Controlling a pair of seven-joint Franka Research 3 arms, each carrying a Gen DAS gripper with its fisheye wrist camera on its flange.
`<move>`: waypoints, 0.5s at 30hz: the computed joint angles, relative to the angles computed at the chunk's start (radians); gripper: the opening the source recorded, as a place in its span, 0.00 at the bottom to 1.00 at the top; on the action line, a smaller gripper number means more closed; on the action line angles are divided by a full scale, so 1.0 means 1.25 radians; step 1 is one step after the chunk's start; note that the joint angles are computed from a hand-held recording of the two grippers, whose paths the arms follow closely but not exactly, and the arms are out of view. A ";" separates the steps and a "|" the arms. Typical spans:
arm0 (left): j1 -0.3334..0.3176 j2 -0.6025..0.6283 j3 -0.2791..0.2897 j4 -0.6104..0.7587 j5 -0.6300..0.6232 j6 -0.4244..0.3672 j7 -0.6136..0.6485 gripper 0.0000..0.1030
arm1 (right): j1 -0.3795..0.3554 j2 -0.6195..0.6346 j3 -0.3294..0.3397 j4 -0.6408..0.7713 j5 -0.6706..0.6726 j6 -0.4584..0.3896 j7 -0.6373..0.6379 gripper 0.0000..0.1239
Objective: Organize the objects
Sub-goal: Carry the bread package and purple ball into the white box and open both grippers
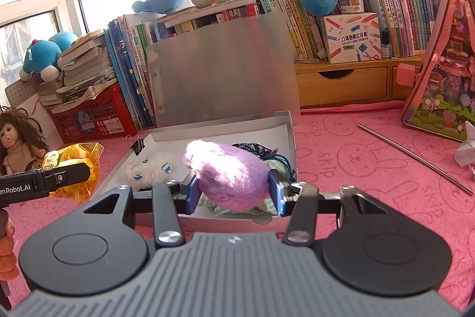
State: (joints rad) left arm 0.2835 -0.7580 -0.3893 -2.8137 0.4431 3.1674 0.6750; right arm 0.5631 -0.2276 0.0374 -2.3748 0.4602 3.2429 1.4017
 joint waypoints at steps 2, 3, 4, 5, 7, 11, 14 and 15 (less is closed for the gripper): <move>0.018 0.030 -0.006 0.023 0.003 0.010 0.003 0.80 | -0.006 0.019 -0.002 0.028 -0.003 -0.013 0.001 0.41; 0.022 0.043 -0.006 0.034 0.003 0.011 0.005 0.80 | 0.001 0.028 -0.012 0.042 0.003 -0.022 -0.006 0.41; 0.029 0.061 -0.006 0.049 0.003 0.015 0.006 0.80 | 0.001 0.035 -0.015 0.053 0.009 -0.028 -0.012 0.41; 0.038 0.074 -0.011 0.060 0.003 0.020 0.005 0.80 | -0.017 0.045 -0.003 0.067 0.005 -0.038 -0.006 0.41; 0.050 0.108 -0.013 0.087 0.003 0.025 0.007 0.80 | -0.058 0.066 0.026 0.092 -0.013 -0.052 0.012 0.41; 0.088 0.176 -0.030 0.143 -0.001 0.028 -0.006 0.80 | -0.094 0.108 0.046 0.144 -0.025 -0.073 0.030 0.41; 0.116 0.229 -0.045 0.187 0.009 0.021 -0.013 0.80 | -0.151 0.142 0.080 0.181 -0.135 -0.097 0.138 0.41; 0.130 0.242 -0.056 0.201 0.017 0.016 -0.019 0.80 | -0.161 0.155 0.083 0.193 -0.175 -0.101 0.172 0.41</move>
State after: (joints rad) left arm 0.4458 -0.4552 -0.4590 -2.5622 0.4640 3.1874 0.6511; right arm 0.3624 -0.0336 0.1411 -2.1334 0.2410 3.1162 1.6172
